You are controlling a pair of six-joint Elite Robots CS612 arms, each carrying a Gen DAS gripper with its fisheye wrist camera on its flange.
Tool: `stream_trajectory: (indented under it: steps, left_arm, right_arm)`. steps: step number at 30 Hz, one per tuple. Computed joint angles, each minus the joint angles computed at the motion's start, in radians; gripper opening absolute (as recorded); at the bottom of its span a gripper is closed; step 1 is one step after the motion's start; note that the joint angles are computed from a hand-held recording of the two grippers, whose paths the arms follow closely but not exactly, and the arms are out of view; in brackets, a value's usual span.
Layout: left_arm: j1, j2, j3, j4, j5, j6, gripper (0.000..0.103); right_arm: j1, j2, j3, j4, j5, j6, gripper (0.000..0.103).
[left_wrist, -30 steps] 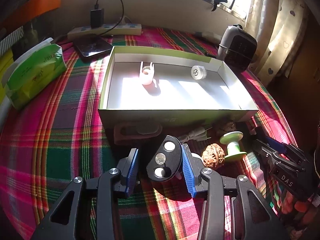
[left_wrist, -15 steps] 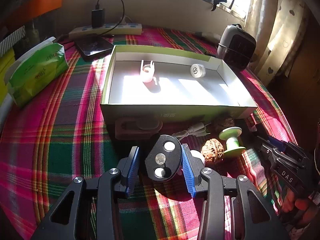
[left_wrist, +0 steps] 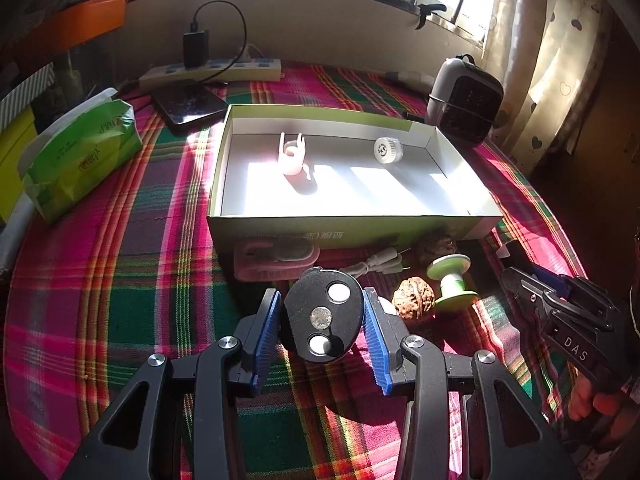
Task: Organize objects
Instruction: 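Carry the black remote and black holder over the box with both grippers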
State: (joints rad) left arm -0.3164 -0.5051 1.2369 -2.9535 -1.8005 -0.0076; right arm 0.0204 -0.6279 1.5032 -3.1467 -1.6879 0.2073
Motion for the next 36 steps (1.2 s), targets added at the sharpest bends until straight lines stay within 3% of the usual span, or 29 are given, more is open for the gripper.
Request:
stream_trajectory:
  steps: [21,36]
  left_arm:
    - [0.001,-0.002,-0.033,-0.007,-0.024,0.005,0.039]
    - [-0.005,0.056,-0.170,0.069,-0.027,0.024,0.039]
  right_arm:
    - [-0.002,0.001,-0.056,0.016,0.051,-0.025,0.028]
    - [-0.010,0.050,-0.191,0.132,0.065,-0.044,0.028]
